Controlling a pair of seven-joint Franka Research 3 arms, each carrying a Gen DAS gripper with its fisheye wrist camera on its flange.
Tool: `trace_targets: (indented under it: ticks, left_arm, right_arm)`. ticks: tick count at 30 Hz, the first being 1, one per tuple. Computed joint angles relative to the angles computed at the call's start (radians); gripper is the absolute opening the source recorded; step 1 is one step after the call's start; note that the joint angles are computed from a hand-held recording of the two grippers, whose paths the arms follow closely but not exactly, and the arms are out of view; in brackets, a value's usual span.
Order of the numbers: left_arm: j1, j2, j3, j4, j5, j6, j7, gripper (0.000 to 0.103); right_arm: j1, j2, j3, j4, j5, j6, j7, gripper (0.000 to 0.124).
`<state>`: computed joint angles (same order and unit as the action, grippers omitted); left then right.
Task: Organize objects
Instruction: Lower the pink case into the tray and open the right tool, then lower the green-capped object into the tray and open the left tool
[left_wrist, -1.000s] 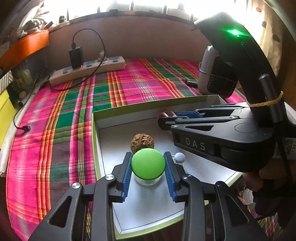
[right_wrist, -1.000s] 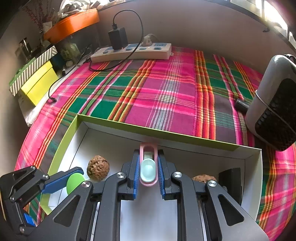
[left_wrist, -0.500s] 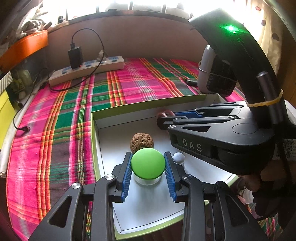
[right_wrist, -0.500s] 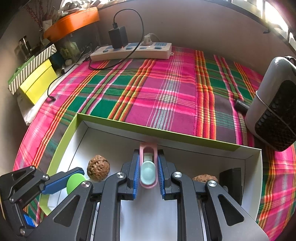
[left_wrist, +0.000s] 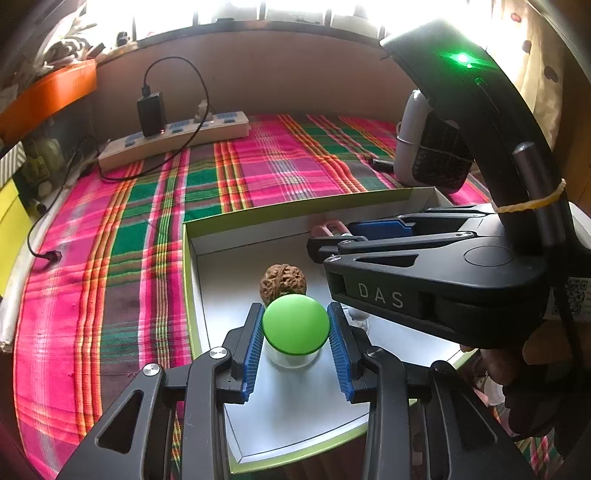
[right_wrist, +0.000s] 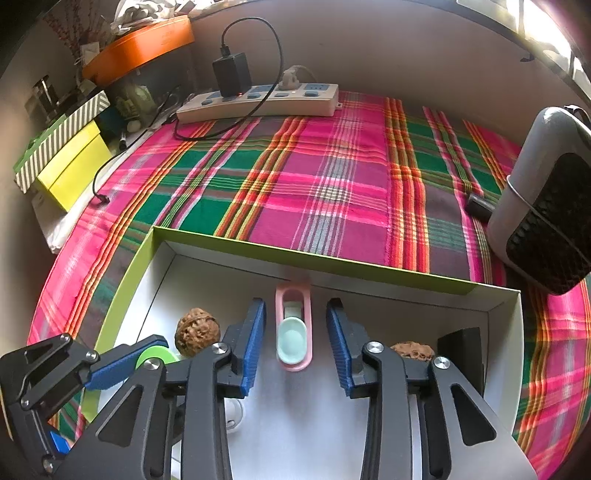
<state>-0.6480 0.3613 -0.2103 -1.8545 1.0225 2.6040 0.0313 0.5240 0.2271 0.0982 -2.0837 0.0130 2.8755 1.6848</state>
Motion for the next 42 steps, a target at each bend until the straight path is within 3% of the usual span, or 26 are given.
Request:
trace_targets:
  ticks: [19, 42]
  left_arm:
    - [-0.002, -0.047, -0.011, -0.033, 0.044, -0.010, -0.062, 0.038]
    - [-0.005, -0.177, -0.092, -0.145, 0.147, -0.082, -0.234, 0.038]
  right_arm:
    - [-0.018, -0.068, 0.019, -0.069, 0.051, 0.055, -0.009, 0.037]
    - [-0.071, -0.320, 0.077, -0.370, 0.085, 0.195, 0.042, 0.037]
